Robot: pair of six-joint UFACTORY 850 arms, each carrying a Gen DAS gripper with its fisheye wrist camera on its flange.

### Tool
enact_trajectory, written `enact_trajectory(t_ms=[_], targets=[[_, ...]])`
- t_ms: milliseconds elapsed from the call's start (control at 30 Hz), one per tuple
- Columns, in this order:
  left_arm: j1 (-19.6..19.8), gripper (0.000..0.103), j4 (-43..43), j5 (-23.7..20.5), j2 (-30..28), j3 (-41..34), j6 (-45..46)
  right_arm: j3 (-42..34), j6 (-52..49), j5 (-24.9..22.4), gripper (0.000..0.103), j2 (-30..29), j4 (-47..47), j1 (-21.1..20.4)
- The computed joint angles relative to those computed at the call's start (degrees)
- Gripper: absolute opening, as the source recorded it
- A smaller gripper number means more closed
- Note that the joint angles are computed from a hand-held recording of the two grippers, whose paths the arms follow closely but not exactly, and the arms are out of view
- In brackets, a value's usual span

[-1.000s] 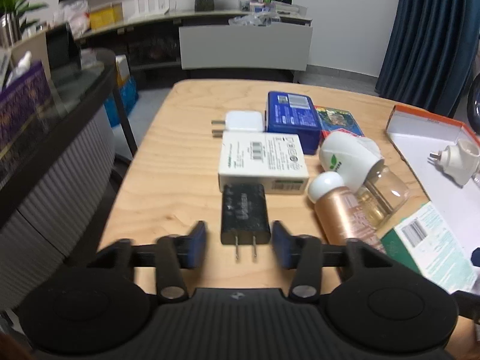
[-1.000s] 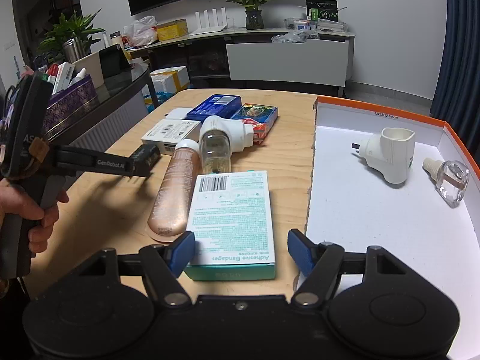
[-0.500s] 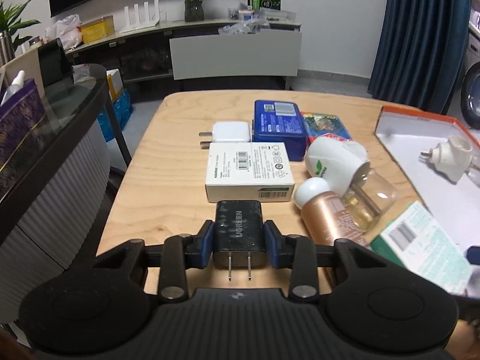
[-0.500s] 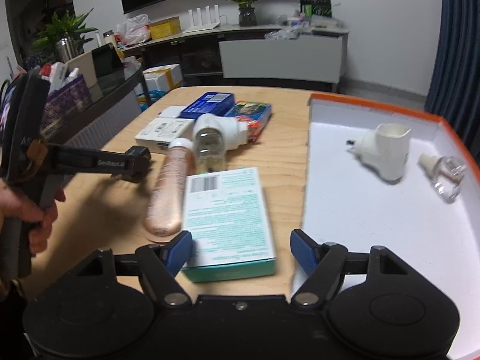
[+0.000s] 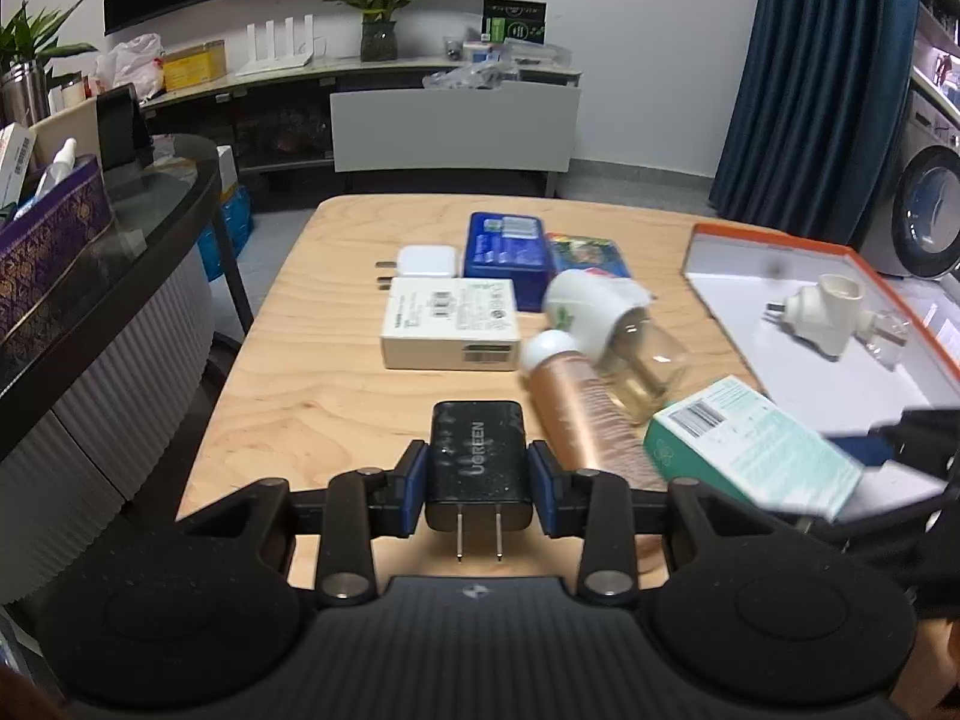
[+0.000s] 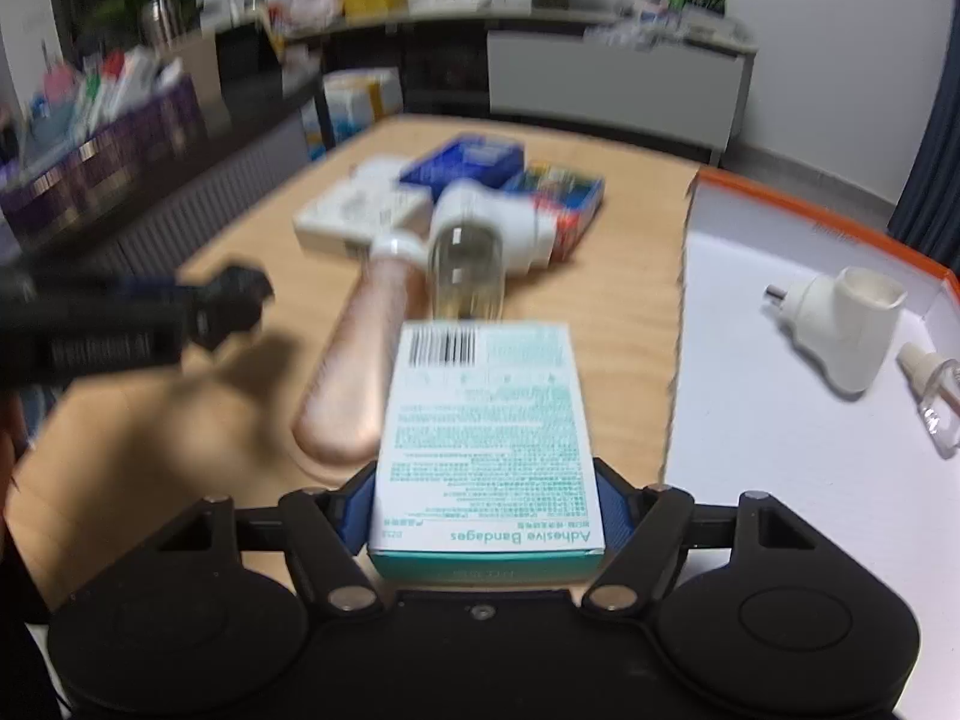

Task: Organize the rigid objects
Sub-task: 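Carry the black charger and teal box with both tools over the lid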

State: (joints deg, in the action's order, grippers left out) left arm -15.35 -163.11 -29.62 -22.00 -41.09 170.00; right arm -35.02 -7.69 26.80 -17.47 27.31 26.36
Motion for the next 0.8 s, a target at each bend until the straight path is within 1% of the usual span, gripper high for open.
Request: enact_trajectory(t_ms=[100, 167, 300, 367, 433, 533, 633, 733, 800], targets=[[-0.85, 0.037, 2.49, -0.54, 1.70, 0.71, -3.77, 3.20, -3.33, 3.97, 0.084, 4.96, 3.62, 0.00], [-1.75, 0.037, 4.54, -1.00, 2.70, 0.82, -6.53, 5.42, -5.87, 5.87, 0.084, 8.52, 5.89, -0.94], [-5.25, 0.037, 5.55, -1.29, 4.25, 0.31, -8.68, 9.09, -8.06, 8.45, 0.084, 14.40, 9.08, -5.08], [-7.37, 0.037, 5.57, -1.11, 4.60, -0.35, -9.27, 10.08, -6.52, 7.74, 0.084, 16.20, 7.77, -8.27], [-9.13, 0.037, 7.03, -0.92, 4.64, -1.12, -11.71, 10.40, -6.70, 7.38, 0.084, 17.04, 7.32, -11.00], [-12.29, 0.037, 5.73, 0.18, 4.07, -3.00, -11.10, 10.27, -7.37, 7.36, 0.084, 17.79, 7.28, -14.26], [-14.68, 0.037, 5.44, 1.00, 3.00, -4.88, -11.14, 10.86, -2.21, 8.62, 0.084, 18.02, 2.56, -17.50], [-16.73, 0.037, 2.08, 1.45, 1.23, -6.45, -7.86, 11.74, 2.48, 10.22, 0.084, 16.76, -1.01, -19.97], [-17.78, 0.037, -0.68, 1.53, -0.15, -7.28, -4.92, 11.71, 5.14, 9.53, 0.084, 15.30, -4.04, -21.60]])
